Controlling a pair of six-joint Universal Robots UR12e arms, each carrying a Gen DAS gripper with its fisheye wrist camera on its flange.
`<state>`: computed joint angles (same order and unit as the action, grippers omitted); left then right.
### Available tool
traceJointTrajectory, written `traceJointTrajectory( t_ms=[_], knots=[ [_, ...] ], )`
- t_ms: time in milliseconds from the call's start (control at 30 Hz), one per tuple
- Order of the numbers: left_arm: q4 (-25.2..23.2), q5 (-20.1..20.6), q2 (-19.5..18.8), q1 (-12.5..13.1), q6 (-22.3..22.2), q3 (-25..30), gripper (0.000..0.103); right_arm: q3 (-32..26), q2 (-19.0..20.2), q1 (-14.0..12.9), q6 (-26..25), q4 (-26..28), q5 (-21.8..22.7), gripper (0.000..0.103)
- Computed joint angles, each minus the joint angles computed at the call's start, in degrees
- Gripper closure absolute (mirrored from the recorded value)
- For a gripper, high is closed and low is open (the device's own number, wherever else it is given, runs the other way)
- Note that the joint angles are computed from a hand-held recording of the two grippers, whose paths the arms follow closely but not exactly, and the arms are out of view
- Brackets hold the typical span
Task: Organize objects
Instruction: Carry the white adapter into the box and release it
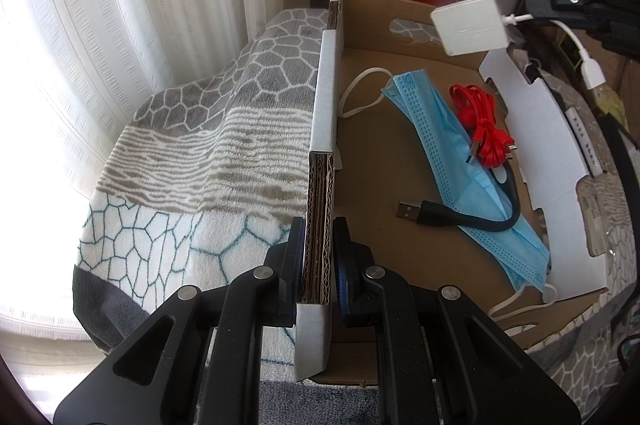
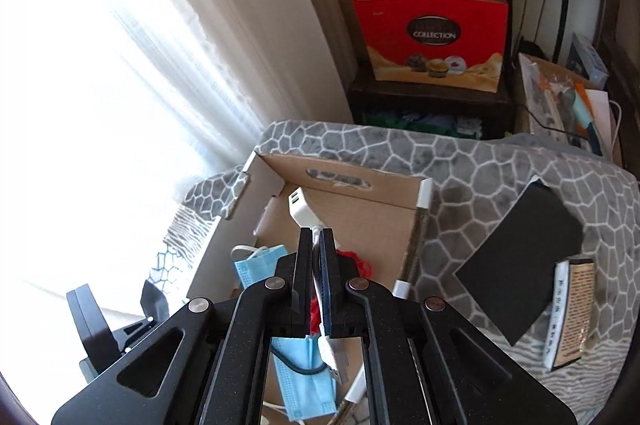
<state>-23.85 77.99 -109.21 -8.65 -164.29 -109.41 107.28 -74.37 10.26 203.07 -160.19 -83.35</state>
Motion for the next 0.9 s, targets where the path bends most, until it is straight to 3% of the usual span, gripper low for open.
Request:
traceJointTrajectory(
  t_ms=[167, 367, 533, 800, 900],
  knots=[
    [0.02, -0.03, -0.01, 0.0, 0.0, 0.0, 0.091, -2.19, 2.83, 0.48, -0.74, 0.92, 0.62, 0.101],
    [-0.05, -0.31, 0.0, 0.0, -0.25, -0.03, 0.091, -3.24, 4.37, 0.75, -1.56, 1.44, -5.2, 0.095],
    [-0.07, -0.32, 0.0, 0.01, -0.22, -0.07, 0.091, -1.57, 2.73, -0.07, -1.26, 0.86, -5.57, 0.095],
    [-0.21, -0.35, -0.02, -0.04, -0.13, -0.02, 0.091, 1.77, -1.92, -1.29, -3.07, 3.17, -9.23, 0.08],
    [-0.2, -0.37, -0.02, -0.03, -0.15, -0.02, 0.091, 3.33, -3.72, -1.89, -3.63, 4.28, -11.46, 0.07]
  ],
)
